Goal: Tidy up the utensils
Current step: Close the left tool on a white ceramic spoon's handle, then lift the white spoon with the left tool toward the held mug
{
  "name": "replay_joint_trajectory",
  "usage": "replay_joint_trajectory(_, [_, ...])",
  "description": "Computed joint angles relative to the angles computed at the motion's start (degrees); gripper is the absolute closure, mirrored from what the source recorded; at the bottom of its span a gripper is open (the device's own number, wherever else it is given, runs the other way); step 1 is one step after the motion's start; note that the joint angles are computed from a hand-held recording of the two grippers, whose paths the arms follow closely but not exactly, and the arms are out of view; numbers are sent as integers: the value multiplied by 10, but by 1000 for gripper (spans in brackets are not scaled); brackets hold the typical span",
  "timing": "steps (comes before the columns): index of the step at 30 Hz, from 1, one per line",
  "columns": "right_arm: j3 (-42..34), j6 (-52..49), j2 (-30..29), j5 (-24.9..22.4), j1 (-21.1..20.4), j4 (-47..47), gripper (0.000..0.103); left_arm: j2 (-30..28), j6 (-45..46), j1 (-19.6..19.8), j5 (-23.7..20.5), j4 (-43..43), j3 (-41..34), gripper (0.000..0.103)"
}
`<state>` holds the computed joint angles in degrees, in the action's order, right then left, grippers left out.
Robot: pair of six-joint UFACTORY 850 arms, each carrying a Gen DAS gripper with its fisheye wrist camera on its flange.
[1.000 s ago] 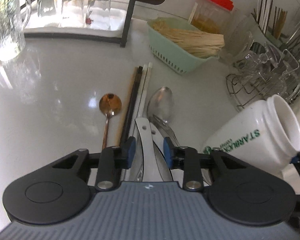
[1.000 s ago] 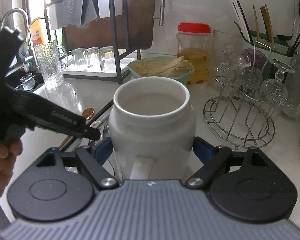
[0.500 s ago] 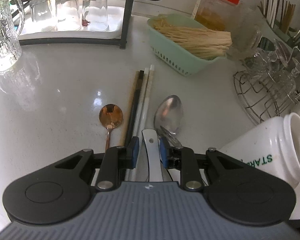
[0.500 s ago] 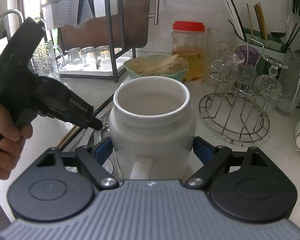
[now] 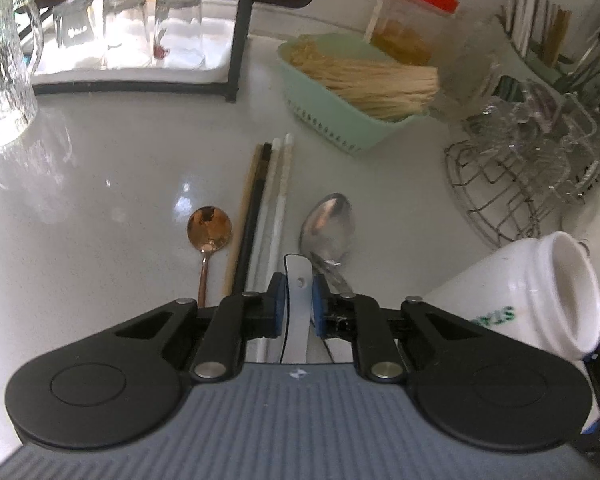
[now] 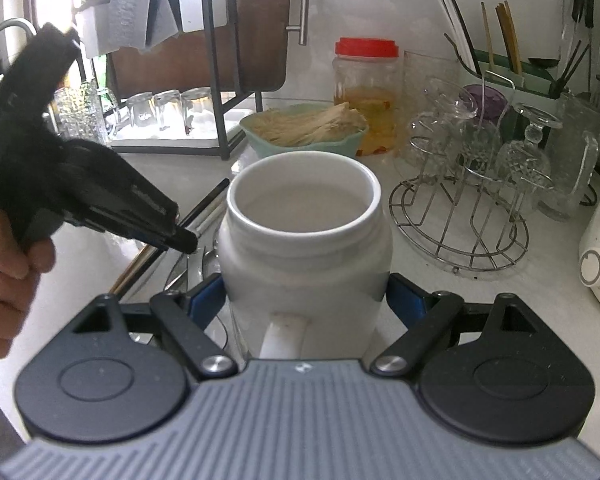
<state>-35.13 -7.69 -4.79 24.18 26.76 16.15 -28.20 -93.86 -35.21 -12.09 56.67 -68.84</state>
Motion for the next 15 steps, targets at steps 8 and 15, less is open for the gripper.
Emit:
replay_joint_trajectory(8, [1,-33,0,3,9,52,14,27,33,-18,-5,-16,10,88])
replay_joint_trajectory(15, [0,-31,0,-1,7,47,14,42,17,-30,-19,-2,24,94])
